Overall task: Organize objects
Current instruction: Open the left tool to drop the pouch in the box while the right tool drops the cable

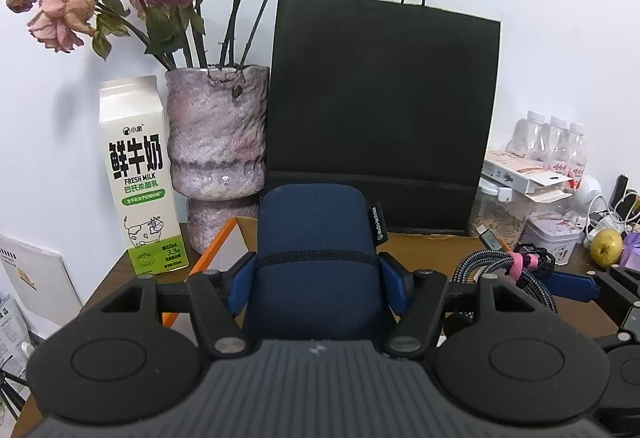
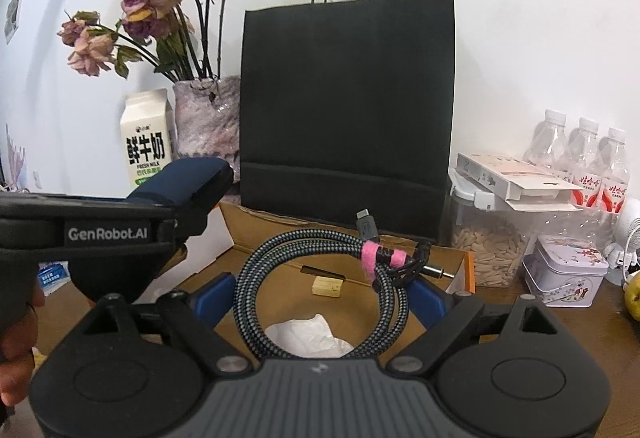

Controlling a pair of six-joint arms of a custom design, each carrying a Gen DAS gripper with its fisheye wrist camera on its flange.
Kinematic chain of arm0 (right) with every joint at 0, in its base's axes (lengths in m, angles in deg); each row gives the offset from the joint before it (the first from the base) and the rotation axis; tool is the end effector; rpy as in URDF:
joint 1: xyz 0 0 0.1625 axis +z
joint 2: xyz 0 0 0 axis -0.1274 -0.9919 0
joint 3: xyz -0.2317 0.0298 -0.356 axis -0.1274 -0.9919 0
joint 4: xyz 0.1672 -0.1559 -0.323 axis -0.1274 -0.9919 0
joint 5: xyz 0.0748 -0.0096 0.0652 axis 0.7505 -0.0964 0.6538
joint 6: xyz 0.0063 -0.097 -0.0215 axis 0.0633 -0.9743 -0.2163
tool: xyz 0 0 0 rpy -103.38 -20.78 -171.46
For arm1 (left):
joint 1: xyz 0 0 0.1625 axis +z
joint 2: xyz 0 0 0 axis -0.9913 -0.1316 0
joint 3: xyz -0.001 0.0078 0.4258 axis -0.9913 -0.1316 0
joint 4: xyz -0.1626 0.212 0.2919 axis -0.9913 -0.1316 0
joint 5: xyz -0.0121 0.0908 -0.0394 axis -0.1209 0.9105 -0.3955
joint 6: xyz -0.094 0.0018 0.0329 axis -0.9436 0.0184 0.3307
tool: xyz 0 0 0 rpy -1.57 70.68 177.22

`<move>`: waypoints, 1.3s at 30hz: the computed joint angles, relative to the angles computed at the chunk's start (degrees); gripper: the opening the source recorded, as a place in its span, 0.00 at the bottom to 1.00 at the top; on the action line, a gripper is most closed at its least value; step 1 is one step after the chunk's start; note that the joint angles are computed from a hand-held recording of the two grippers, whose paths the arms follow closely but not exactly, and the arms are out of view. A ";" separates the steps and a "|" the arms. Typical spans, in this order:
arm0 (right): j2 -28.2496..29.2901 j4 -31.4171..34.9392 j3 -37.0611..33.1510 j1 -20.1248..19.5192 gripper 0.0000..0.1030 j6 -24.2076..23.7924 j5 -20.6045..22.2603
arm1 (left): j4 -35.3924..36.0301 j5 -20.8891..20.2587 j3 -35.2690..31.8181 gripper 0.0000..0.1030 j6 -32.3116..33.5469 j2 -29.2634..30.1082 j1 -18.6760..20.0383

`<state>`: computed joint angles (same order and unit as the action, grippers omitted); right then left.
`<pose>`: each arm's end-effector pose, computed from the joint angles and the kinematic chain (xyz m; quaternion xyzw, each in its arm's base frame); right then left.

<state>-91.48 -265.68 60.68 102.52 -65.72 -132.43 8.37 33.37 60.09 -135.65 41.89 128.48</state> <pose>0.1319 -0.4572 0.1071 0.1632 -0.7648 0.5204 0.3429 -0.2216 -0.5052 0.0590 0.3549 0.8093 -0.4265 0.1930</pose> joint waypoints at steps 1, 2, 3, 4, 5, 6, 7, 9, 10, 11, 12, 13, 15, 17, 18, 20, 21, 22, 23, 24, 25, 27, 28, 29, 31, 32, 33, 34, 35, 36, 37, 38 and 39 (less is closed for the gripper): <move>0.04 0.48 -0.35 -0.20 0.88 0.09 0.00 | 0.29 0.08 -0.48 0.63 0.11 0.32 0.19; 0.04 0.81 -0.54 -0.35 0.88 0.24 0.08 | 0.52 0.21 -0.93 0.63 0.28 0.61 0.39; 0.01 1.14 -0.74 -0.55 0.88 0.37 0.28 | 0.58 0.21 -1.22 0.63 0.46 0.85 0.48; -0.04 1.44 -0.90 -0.76 0.88 0.51 0.47 | 0.54 0.09 -1.47 0.63 0.66 1.08 0.57; -0.02 1.57 -1.06 -0.85 0.88 0.49 0.50 | 0.45 -0.07 -1.66 0.63 0.84 1.30 0.65; 0.04 1.54 -1.25 -0.92 0.88 0.37 0.47 | 0.51 -0.10 -1.91 0.63 0.96 1.51 0.73; 0.15 1.43 -1.48 -0.95 0.88 0.21 0.37 | 0.63 0.00 -2.16 0.63 1.02 1.73 0.85; 0.29 1.53 -1.79 -1.03 0.88 0.13 0.18 | 1.03 0.18 -2.70 0.63 1.00 2.13 1.12; 0.38 1.66 -1.91 -1.10 0.88 0.15 0.04 | 0.92 0.13 -2.76 0.63 1.06 2.26 1.18; 0.51 1.85 -2.07 -1.15 0.88 0.17 -0.19 | 0.67 -0.12 -2.80 0.63 1.39 2.45 1.20; 0.57 2.03 -2.14 -1.24 0.88 0.16 -0.32 | 0.54 -0.39 -2.89 0.63 1.68 2.63 1.19; 0.66 2.24 -2.24 -1.30 0.88 0.18 -0.46 | 0.56 -0.52 -3.04 0.63 1.81 2.82 1.24; 0.73 2.47 -2.28 -1.47 0.88 0.26 -0.45 | 0.96 -0.40 -3.48 0.64 1.76 3.13 1.45; 0.79 2.66 -2.35 -1.64 0.89 0.46 -0.43 | 0.68 -0.49 -3.57 0.69 1.72 3.28 1.58; 0.79 2.72 -2.31 -1.81 0.89 0.76 -0.22 | -1.06 -0.57 -2.77 0.82 2.40 2.99 1.56; 0.72 3.10 -2.34 -2.00 1.00 1.44 -0.35 | -5.44 -0.77 -0.63 1.00 4.23 2.08 1.34; 0.88 2.95 -2.60 -1.89 1.00 1.38 -0.93 | -8.15 -0.68 0.71 1.00 5.53 1.54 1.18; 1.09 2.47 -2.77 -1.82 1.00 1.12 -1.24 | -8.59 -0.98 0.95 1.00 6.13 1.46 0.95; 1.04 2.67 -2.77 -1.76 1.00 1.18 -1.49 | -8.42 -1.01 0.93 1.00 6.47 1.54 0.85; 0.90 2.96 -2.64 -1.79 1.00 1.31 -1.49 | -8.09 -0.96 0.77 1.00 6.53 1.67 0.79; 0.89 3.06 -2.65 -1.82 1.00 1.34 -1.56 | -7.81 -1.08 0.64 1.00 6.50 1.82 0.75; 0.93 3.23 -2.72 -1.78 1.00 1.22 -1.81 | -7.75 -1.48 0.55 1.00 6.54 2.03 0.66; 0.94 3.34 -2.71 -1.76 1.00 1.22 -1.84 | -7.81 -1.48 0.61 1.00 6.49 1.99 0.66; 0.94 3.34 -2.71 -1.76 1.00 1.22 -1.84 | -7.89 -1.46 0.69 1.00 6.32 1.88 0.66; 1.02 3.25 -2.75 -1.69 1.00 1.06 -2.02 | -7.99 -1.34 0.87 1.00 6.11 1.68 0.67; 1.04 3.20 -2.75 -1.67 1.00 1.02 -2.05 | -8.01 -1.25 0.97 1.00 6.07 1.60 0.68; 1.08 3.09 -2.74 -1.63 1.00 0.99 -2.07 | -8.03 -1.19 1.04 1.00 6.10 1.55 0.68; 1.08 3.09 -2.74 -1.63 1.00 0.99 -2.07 | -8.03 -1.17 1.08 1.00 6.12 1.52 0.67; 1.11 3.04 -2.73 -1.60 1.00 0.96 -2.15 | -8.02 -1.16 1.10 1.00 6.12 1.50 0.67; 1.09 3.06 -2.78 -1.55 1.00 0.94 -2.22 | -8.03 -1.18 1.11 1.00 6.08 1.49 0.67; 1.07 2.99 -2.75 -1.49 1.00 0.94 -2.28 | -8.14 -1.18 1.14 1.00 6.06 1.47 0.68; 1.06 2.94 -2.71 -1.44 1.00 0.90 -2.33 | -8.37 -1.23 1.29 1.00 5.99 1.39 0.67; 1.05 2.89 -2.68 -1.39 1.00 0.84 -2.41 | -8.44 -1.29 1.38 1.00 5.92 1.31 0.64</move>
<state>-90.42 -262.79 58.01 101.14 -64.88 -134.84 -0.07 32.08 61.47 -129.72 43.19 129.12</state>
